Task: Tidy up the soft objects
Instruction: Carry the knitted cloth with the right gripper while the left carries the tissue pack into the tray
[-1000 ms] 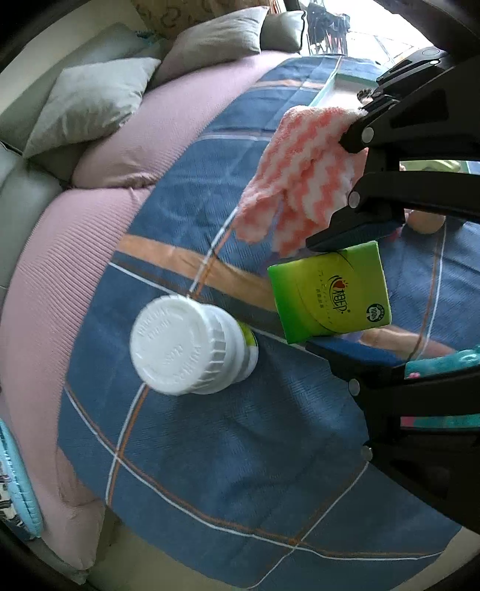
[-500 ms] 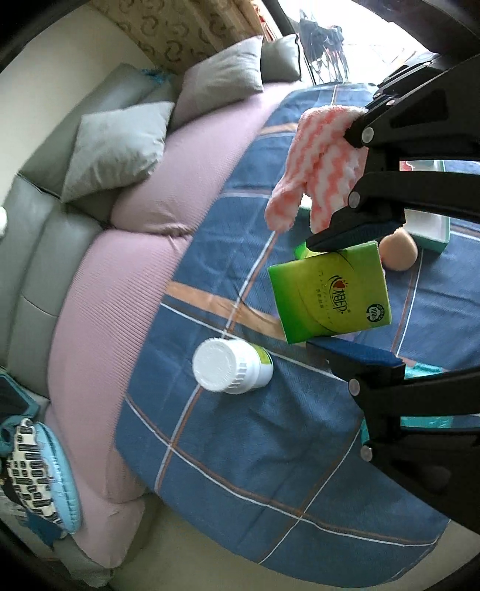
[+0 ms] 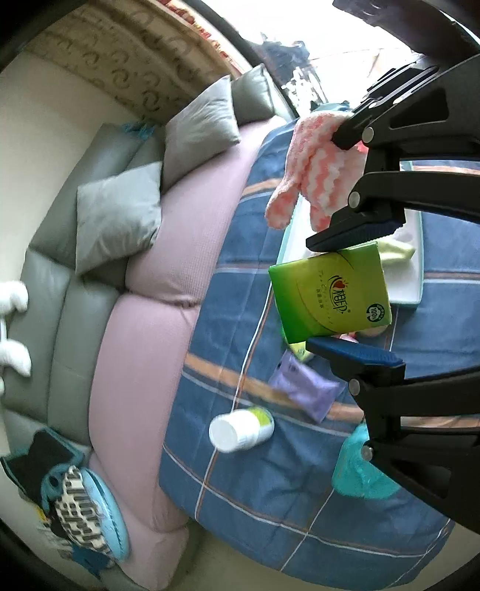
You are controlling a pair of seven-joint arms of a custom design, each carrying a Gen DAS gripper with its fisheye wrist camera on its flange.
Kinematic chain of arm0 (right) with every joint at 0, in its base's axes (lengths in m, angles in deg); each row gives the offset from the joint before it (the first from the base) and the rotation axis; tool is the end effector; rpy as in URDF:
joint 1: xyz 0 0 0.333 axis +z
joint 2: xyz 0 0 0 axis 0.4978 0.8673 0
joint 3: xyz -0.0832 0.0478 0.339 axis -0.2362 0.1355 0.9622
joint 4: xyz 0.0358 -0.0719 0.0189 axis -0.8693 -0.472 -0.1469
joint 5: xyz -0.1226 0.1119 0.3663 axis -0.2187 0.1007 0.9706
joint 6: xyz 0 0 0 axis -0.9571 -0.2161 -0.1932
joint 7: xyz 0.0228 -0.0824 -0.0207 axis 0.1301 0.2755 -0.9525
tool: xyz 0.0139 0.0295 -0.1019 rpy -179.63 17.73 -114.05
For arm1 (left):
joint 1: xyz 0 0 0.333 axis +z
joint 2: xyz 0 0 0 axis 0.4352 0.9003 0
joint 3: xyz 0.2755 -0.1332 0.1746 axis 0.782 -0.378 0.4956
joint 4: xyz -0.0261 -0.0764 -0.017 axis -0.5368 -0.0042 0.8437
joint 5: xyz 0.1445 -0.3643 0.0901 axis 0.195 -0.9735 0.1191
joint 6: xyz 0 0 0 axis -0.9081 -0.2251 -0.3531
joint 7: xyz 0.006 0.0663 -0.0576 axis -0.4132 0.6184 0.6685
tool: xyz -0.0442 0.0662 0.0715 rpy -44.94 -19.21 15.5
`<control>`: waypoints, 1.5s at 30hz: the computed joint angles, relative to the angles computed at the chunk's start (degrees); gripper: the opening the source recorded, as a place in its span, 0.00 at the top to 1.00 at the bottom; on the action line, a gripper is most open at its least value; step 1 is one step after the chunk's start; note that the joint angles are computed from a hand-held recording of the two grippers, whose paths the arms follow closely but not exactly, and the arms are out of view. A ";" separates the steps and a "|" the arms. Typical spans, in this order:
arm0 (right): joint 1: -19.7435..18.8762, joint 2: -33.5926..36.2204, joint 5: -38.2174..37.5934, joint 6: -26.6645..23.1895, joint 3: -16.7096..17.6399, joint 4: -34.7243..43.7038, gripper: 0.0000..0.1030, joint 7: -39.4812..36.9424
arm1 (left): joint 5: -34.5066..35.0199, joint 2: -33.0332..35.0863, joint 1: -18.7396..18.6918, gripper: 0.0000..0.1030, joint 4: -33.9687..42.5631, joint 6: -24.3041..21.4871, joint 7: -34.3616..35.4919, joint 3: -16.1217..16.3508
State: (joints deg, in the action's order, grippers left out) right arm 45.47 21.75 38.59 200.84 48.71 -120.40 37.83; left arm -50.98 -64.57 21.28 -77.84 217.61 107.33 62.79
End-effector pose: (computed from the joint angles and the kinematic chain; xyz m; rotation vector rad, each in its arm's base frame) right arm 0.5402 0.2885 0.4882 -1.9080 1.2804 -0.4114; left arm 0.5115 -0.1963 0.4720 -2.3222 1.4074 -0.8630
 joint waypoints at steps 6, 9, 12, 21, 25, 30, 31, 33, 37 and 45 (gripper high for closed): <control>-0.81 -3.01 7.22 0.98 -0.87 -3.87 0.94 -5.39 | 0.96 2.35 -2.79 0.52 2.14 0.17 -0.58 -0.91; 0.02 -3.68 11.48 0.98 -2.35 -4.92 0.94 -8.79 | 2.04 3.74 -4.57 0.52 3.57 -0.68 -1.16 -0.62; 0.77 -3.79 16.96 0.70 -3.53 -5.10 0.94 -13.35 | 2.05 5.14 -6.36 0.52 4.93 -1.54 -0.72 0.06; 0.51 -2.00 21.25 -0.25 -4.72 -4.82 0.94 -17.11 | 2.20 9.54 -10.99 0.52 8.45 -2.82 0.02 2.78; -0.66 -0.50 19.92 -0.62 -4.14 -4.69 0.94 -15.76 | 1.80 11.10 -12.40 0.52 9.21 -2.87 0.74 3.99; -2.04 2.02 14.81 -1.42 -3.53 -4.08 0.94 -11.35 | -0.05 13.12 -13.42 0.52 9.61 -2.07 2.59 5.28; -2.41 2.60 13.65 -1.66 -3.31 -3.94 0.94 -10.32 | -0.64 13.57 -13.56 0.52 9.64 -1.90 3.15 5.51; -3.01 4.12 11.07 -2.59 -3.11 -3.35 0.94 -7.88 | -1.73 14.57 -13.93 0.52 9.82 -1.86 4.33 6.02; -3.42 6.83 5.03 -4.49 -3.53 -2.66 0.94 -2.18 | -4.57 16.81 -14.54 0.52 10.32 -1.38 6.98 7.03; -4.67 10.37 -5.60 -6.94 -3.59 -1.53 0.94 7.25 | -10.41 20.82 -16.03 0.52 12.01 -1.26 12.74 8.69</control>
